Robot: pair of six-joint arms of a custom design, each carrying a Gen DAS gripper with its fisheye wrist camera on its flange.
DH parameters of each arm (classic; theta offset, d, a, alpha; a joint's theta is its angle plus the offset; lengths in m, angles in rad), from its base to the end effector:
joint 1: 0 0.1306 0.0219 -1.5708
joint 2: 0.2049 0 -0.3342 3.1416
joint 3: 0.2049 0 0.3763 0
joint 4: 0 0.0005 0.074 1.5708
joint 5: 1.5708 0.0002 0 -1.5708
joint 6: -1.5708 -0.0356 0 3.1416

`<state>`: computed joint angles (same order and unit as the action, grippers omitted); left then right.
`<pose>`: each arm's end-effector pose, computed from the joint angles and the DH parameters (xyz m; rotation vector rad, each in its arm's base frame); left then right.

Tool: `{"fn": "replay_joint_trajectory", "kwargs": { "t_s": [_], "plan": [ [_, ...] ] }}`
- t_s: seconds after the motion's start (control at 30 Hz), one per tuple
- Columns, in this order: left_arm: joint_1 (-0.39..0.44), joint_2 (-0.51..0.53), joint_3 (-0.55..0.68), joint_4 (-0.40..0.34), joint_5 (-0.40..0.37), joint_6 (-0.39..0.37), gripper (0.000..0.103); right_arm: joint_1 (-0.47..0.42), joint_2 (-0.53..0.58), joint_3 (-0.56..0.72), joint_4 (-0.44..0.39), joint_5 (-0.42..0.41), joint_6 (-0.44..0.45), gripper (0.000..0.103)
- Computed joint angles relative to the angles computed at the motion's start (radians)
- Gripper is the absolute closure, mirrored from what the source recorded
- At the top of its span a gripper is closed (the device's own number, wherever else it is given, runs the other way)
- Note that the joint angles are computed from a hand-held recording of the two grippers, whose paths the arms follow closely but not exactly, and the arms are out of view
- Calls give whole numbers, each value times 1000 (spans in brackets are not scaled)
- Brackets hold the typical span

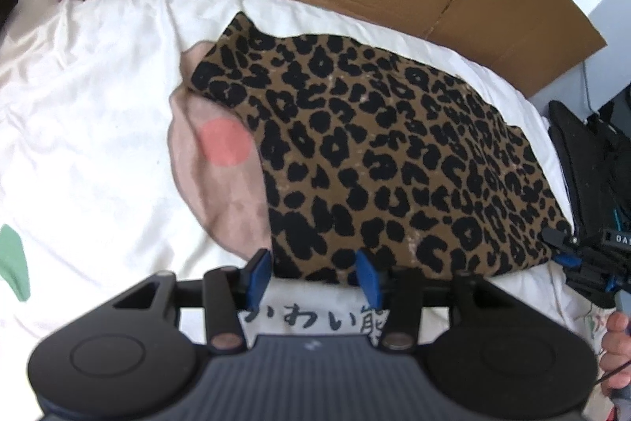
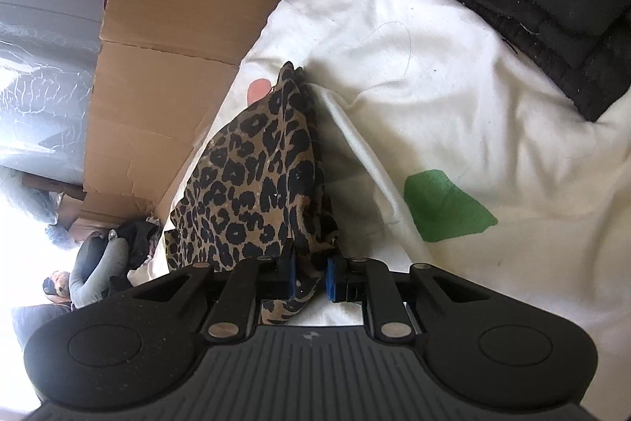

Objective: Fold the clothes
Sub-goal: 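Grasp the leopard shorts edge with the right tool, closing its fingers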

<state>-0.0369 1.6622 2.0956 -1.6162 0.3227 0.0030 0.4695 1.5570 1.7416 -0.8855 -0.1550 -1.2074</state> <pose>0.5008 -0.0303 0.5084 0.1334 2.7243 -0.4544 0.4781 0.2481 0.4572 0.8140 2.3542 0.9893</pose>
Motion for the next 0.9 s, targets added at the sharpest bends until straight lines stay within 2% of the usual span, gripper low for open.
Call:
{"fn": "replay_joint_trajectory", "kwargs": {
  "t_s": [0.27, 0.4, 0.57, 0.63, 0.7, 0.8, 0.9],
  "plan": [
    [14, -18, -32, 19, 38, 6, 52, -1, -7, -4, -1, 3, -9, 90],
    [10, -25, -56, 43, 24, 3, 52, -3, -1, -4, -10, -6, -21, 89],
    [7, -46, -119, 95, 26, -25, 52, -9, 0, -19, -13, -18, -46, 76],
    [8, -67, -162, 141, 32, -44, 52, -10, -4, -30, -5, -21, -50, 76],
    [9, -71, -169, 151, 36, -46, 52, -11, -5, -37, 1, -25, -54, 76],
    [17, -74, -171, 148, 53, -24, 53, -12, -2, -37, 5, -28, -49, 76],
    [38, -79, -183, 149, 96, 28, 63, -12, -7, -48, 17, -27, -53, 76]
  ]
}}
